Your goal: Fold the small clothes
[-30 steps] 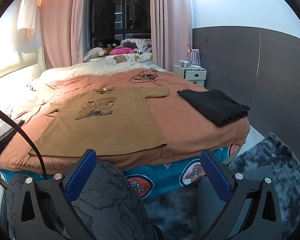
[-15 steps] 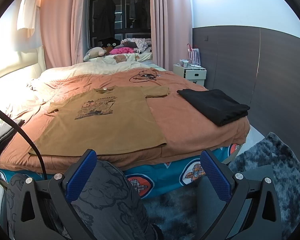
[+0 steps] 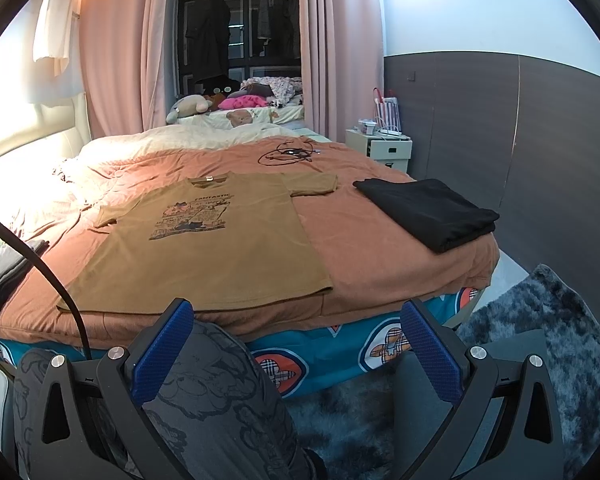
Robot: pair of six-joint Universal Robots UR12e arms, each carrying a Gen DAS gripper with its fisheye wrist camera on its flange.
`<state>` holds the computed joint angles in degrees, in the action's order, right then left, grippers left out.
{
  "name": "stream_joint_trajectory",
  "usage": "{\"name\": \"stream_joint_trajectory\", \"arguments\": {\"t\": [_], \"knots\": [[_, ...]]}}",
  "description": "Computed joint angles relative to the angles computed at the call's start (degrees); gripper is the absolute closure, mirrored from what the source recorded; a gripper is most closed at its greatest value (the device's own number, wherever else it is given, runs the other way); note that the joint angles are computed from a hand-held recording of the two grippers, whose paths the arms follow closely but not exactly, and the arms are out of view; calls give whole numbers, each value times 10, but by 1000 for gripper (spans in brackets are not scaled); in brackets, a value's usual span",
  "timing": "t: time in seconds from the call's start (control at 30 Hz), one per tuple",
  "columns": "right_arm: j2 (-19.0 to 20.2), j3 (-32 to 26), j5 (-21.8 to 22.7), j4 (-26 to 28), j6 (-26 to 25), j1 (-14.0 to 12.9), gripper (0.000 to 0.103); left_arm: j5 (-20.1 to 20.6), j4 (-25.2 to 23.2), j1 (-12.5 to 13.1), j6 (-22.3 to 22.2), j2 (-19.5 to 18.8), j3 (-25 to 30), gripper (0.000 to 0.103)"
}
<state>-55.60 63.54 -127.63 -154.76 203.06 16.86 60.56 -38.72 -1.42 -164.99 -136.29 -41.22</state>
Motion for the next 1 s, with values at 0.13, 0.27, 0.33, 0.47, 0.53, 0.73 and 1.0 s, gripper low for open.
{"name": "stream_joint_trajectory", "arguments": {"t": [0.13, 0.27, 0.33, 0.47, 0.53, 0.73, 1.0], "knots": [[1, -1, -1, 0, -1, 0, 0, -1, 4, 1, -1, 1, -2, 0], [1, -1, -1, 0, -2, 0, 0, -2, 7, 1, -2, 6, -9, 0], [1, -2, -2, 0, -2, 0, 0, -2, 7, 1, -2, 6, -9, 0], [1, -3, -3, 2, -2, 1, 0, -2, 10, 2, -2, 7, -11, 0], [1, -3, -3, 1, -2, 1, 0, -4, 10, 2, -3, 7, -11, 0], [2, -3, -3, 1, -2, 1, 0, -4, 12, 2, -3, 8, -12, 0], [2, -3, -4, 1, 0, 1, 0, -4, 12, 2, -4, 8, -12, 0]]}}
